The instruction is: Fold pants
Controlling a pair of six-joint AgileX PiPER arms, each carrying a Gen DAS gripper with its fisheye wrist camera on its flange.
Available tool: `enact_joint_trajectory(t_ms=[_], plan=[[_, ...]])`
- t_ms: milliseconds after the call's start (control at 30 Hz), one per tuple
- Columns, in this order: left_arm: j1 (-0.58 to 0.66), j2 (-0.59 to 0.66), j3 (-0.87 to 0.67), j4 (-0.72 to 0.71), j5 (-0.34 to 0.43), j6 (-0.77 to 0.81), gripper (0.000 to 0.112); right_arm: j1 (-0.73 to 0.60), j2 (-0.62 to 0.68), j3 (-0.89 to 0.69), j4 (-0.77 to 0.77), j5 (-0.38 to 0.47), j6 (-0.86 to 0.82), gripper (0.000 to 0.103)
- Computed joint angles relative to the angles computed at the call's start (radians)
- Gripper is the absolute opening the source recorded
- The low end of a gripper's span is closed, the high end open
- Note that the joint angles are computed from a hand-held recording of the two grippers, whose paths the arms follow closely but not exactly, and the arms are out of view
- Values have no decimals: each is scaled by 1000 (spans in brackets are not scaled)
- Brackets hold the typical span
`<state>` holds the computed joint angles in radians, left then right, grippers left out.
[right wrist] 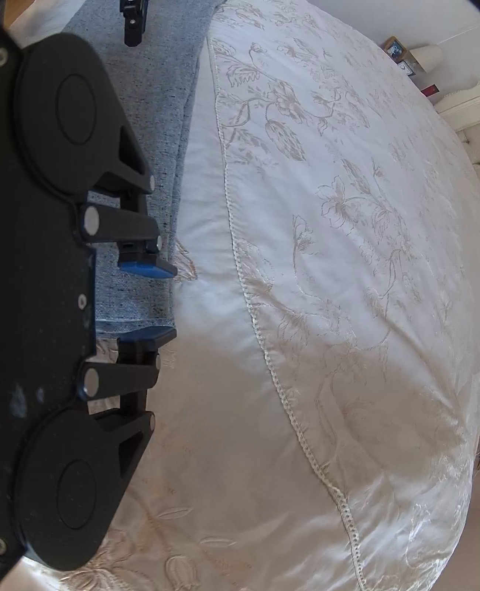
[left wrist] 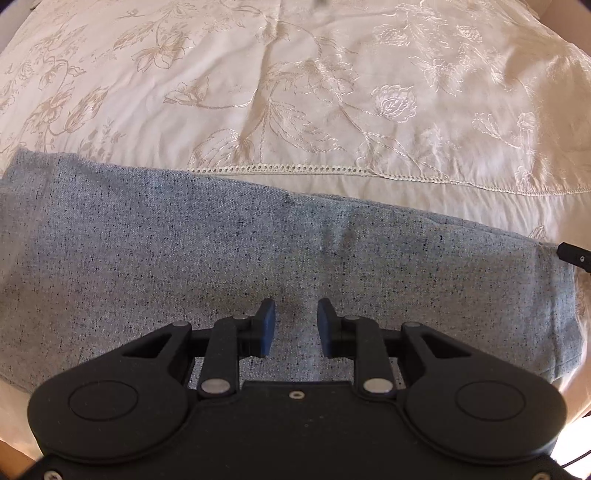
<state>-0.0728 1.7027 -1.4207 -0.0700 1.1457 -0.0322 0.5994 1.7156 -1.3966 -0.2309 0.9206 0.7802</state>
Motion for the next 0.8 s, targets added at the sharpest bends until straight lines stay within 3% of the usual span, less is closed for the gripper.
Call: enact_joint_trajectory(t_ms=[133,167,200,267,400,567,633,700,800], plan=[[5,0,2,6,-5,-7,33,-24,32,-18,73,7,-73,27],[6,-1,1,7,-5,-7,33,-19,38,-26,65,26,-79,7],[7,-3,2,8,-8,-7,33,-11,39,-34,57,46,-84,3],[8,-14,7,7,-23,2,33,11,21,-31,21,46,-64,2],[1,-19,19,-2,-78,23,33,96,5,-65,-200,118,58,1],[-33,92,14,62,-99,27,36,48,71,-60,-96,126,44,2],[-40,100,-11,69,-91,41,36,53,75,-49,-110,119,80,6],[-19,84,-41,30,-58,79,36,98,74,-88,-199,183,166,19],[47,2,-16,-4,-57,139,38,187,24,-110,-298,206,196,21]])
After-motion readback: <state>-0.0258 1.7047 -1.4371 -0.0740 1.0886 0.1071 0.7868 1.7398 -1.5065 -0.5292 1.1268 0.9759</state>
